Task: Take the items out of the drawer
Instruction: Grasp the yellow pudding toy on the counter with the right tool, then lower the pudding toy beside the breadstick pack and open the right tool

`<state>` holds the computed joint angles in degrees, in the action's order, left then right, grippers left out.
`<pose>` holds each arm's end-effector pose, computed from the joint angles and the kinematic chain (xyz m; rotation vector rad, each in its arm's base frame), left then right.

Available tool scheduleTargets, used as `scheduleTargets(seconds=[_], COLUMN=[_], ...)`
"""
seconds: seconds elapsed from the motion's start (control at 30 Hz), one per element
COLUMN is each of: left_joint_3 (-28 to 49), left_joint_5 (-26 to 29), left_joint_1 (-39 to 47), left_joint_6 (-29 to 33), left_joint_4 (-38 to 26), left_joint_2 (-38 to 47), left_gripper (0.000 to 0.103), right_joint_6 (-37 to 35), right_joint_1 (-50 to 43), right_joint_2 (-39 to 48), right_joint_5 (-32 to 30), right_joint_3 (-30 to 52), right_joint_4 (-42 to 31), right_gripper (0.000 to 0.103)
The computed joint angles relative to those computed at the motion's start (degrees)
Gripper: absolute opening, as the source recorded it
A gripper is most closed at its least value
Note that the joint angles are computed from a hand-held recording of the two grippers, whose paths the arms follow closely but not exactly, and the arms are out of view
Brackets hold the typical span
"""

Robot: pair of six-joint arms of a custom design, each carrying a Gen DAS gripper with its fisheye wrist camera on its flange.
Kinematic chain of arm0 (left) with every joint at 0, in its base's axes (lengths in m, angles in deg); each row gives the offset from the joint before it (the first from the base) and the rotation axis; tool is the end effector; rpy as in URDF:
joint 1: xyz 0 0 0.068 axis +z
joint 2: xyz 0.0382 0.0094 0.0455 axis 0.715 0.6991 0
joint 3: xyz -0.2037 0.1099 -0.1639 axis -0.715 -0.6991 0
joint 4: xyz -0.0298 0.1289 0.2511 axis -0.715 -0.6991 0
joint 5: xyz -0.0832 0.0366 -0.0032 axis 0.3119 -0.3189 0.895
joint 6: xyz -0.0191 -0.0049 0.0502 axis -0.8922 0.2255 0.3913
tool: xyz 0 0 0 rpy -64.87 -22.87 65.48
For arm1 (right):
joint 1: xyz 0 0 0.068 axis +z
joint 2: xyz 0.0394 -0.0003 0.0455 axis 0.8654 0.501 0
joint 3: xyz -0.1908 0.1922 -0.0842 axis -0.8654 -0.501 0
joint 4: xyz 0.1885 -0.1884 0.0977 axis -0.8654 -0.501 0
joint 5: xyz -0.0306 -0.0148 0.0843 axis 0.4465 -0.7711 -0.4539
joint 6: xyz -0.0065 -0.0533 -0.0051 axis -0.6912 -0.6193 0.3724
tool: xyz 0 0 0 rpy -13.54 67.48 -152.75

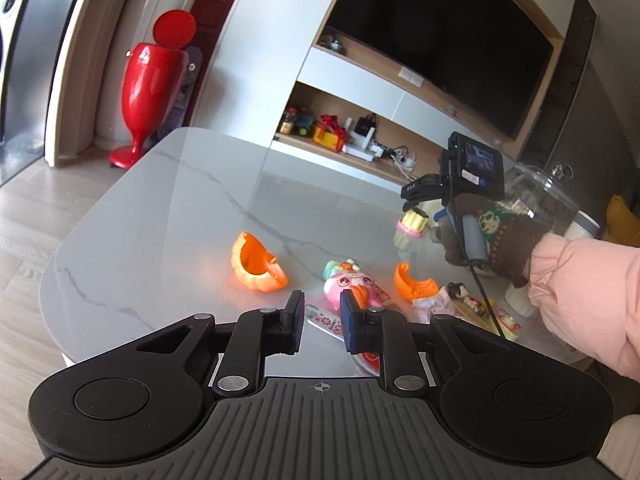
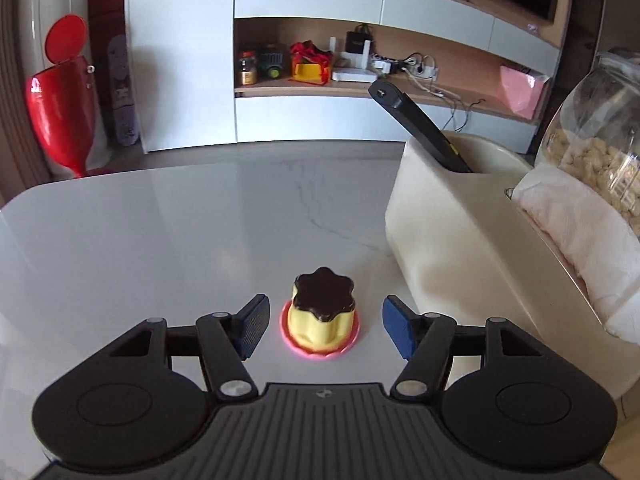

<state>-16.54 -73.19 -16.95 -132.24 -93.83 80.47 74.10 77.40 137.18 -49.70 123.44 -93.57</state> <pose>0.0975 -0.1340 0.3255 -0.2499 2.0273 -0.4102 0.4853 0.1427 0.3114 -0.0610 2.3098 -0.0953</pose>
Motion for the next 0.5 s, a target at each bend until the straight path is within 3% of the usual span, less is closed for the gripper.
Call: scheduleTargets(seconds=[0.07,0.1,0.13,0.2,0.37,0.5], left_joint_3=[-0.81,-1.07,-1.15,-0.91,0.32,2.13], left_joint_5=[1.50,2.31,2.90,2.70,4.92,9.38], left_joint_1=[0.99,1.38,1.62,1.33,0.95,0.93], left_joint_6=[-1.12,-1.12,-0.69,0.25,2.02,2.05], left_joint_4=[0.32,0.91,1.78,2.90,5.86,7.43], left_joint_2=[-1.20,-1.69,-1.95,-1.74,0.77,5.35], left_gripper=[0.021,0.021,0.021,0.021,0.021,0.021], right_joint_6=[0.47,0.48,-0.04,-2.19,-9.74,-18.15], right_joint_1=[0.00,-0.13,-0.48,-1.04,-3.77,-9.64], right_joint_2=[3.97,5.34,5.89,3.20,-20.52,-39.08], right_joint_5=[0.99,1.23,-0.20,-3.55,-19.53,-31.76], right_joint_3=[4.68,6.42,7.24,4.28,-17.69,-30.40], right_joint_4=[-2.28,-3.54,-4.46,-3.06,1.15,-10.42], right_gripper=[0.064,0.058,0.038,0.038,0.038,0.038])
